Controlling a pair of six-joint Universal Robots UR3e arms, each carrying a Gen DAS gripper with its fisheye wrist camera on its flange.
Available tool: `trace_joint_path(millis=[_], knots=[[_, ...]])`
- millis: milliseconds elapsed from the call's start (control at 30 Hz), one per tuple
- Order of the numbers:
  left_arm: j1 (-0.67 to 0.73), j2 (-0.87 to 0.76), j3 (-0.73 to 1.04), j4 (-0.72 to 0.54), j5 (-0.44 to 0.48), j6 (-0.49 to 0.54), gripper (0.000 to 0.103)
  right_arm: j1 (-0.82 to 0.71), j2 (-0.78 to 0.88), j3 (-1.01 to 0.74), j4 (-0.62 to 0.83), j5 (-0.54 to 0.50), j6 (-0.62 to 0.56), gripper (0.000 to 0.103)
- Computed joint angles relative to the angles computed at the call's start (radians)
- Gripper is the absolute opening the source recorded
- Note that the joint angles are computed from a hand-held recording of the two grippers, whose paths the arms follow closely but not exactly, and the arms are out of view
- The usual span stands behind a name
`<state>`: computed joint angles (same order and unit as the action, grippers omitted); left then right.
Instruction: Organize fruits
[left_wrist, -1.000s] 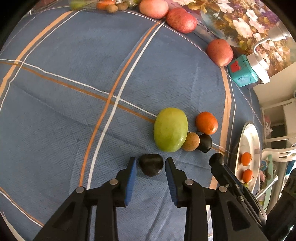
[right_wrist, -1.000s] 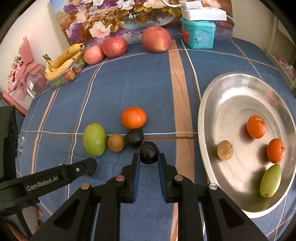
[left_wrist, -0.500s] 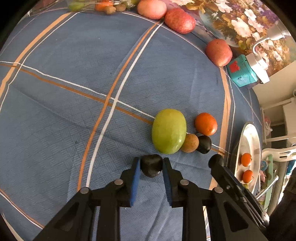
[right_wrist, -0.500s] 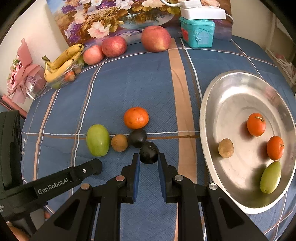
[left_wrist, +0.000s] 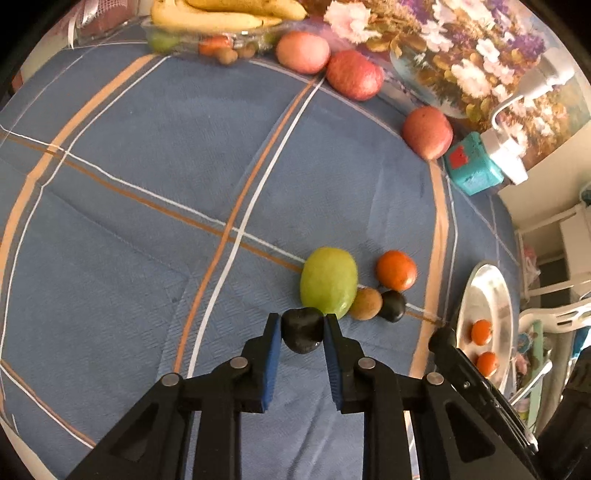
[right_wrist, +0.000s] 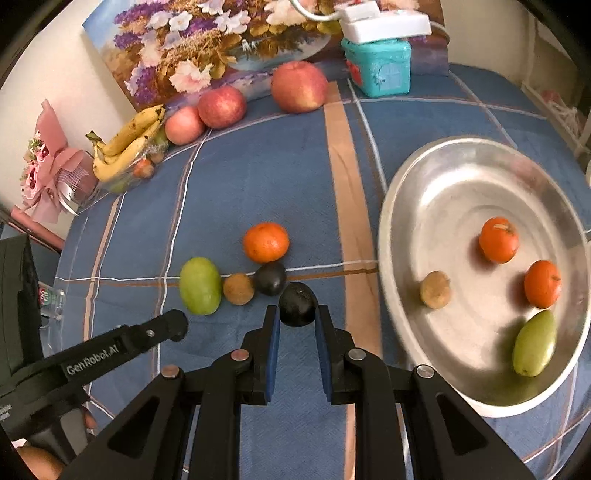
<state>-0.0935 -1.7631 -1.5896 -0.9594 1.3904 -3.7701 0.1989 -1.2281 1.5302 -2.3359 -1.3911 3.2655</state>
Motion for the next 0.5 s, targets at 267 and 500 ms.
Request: trace_joint_path(millis=[267,500], knots=[[-0.047,-0.012,0.051,0.002,0.076,-0.033,0.024,-0.011,-0.067,0.031,-0.012,-0.053,-0.015,0.02],[-0.105,-0.05,0.126,0.013,0.1,-0.049,0.024,-0.067,-0.12,0.061,-0.025,-0.06,-0.038,0.02]])
